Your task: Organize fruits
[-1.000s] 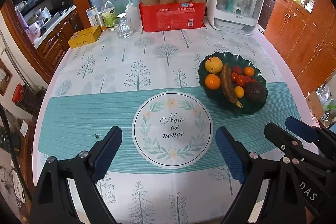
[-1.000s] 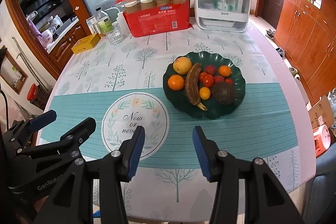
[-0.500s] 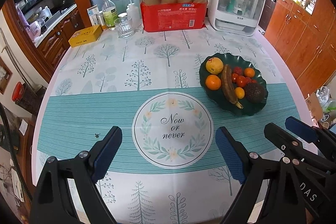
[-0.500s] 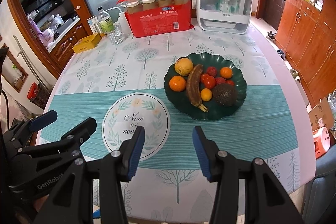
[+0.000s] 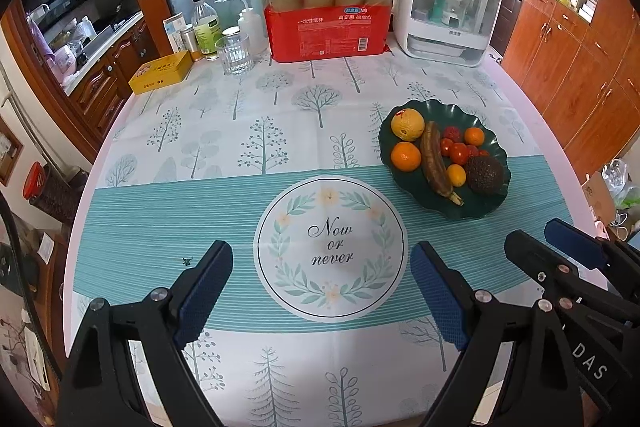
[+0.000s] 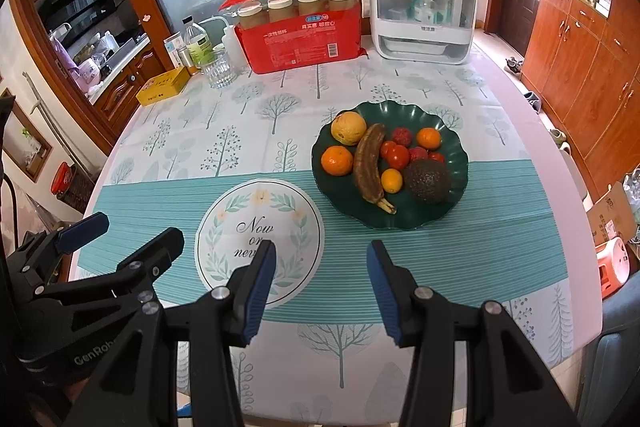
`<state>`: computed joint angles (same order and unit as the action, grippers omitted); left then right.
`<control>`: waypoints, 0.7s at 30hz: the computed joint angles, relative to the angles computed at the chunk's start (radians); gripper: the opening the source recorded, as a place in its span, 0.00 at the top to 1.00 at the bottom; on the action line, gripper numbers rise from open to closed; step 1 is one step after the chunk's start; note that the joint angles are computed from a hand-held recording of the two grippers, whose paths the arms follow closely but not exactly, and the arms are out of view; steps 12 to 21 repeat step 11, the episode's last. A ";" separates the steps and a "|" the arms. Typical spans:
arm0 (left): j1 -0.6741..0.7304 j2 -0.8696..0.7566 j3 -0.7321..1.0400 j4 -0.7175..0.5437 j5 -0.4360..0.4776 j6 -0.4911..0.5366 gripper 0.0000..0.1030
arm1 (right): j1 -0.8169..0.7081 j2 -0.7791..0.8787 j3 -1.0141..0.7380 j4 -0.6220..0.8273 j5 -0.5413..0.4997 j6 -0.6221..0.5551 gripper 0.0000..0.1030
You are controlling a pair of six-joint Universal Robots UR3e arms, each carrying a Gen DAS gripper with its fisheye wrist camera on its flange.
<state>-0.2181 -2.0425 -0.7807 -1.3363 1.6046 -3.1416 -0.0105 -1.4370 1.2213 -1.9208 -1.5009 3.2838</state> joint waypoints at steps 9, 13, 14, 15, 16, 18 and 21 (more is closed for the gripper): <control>0.000 -0.002 0.006 -0.004 -0.001 0.000 0.13 | 0.010 0.002 -0.005 -0.002 -0.012 0.016 0.53; -0.001 -0.004 0.011 -0.007 -0.001 -0.001 0.13 | 0.009 0.003 -0.007 0.000 -0.011 0.014 0.54; -0.001 -0.004 0.011 -0.007 -0.001 -0.001 0.13 | 0.009 0.003 -0.007 0.000 -0.011 0.014 0.54; -0.001 -0.004 0.011 -0.007 -0.001 -0.001 0.13 | 0.009 0.003 -0.007 0.000 -0.011 0.014 0.54; -0.001 -0.004 0.011 -0.007 -0.001 -0.001 0.13 | 0.009 0.003 -0.007 0.000 -0.011 0.014 0.54; -0.001 -0.004 0.011 -0.007 -0.001 -0.001 0.13 | 0.009 0.003 -0.007 0.000 -0.011 0.014 0.54; -0.001 -0.004 0.011 -0.007 -0.001 -0.001 0.13 | 0.009 0.003 -0.007 0.000 -0.011 0.014 0.54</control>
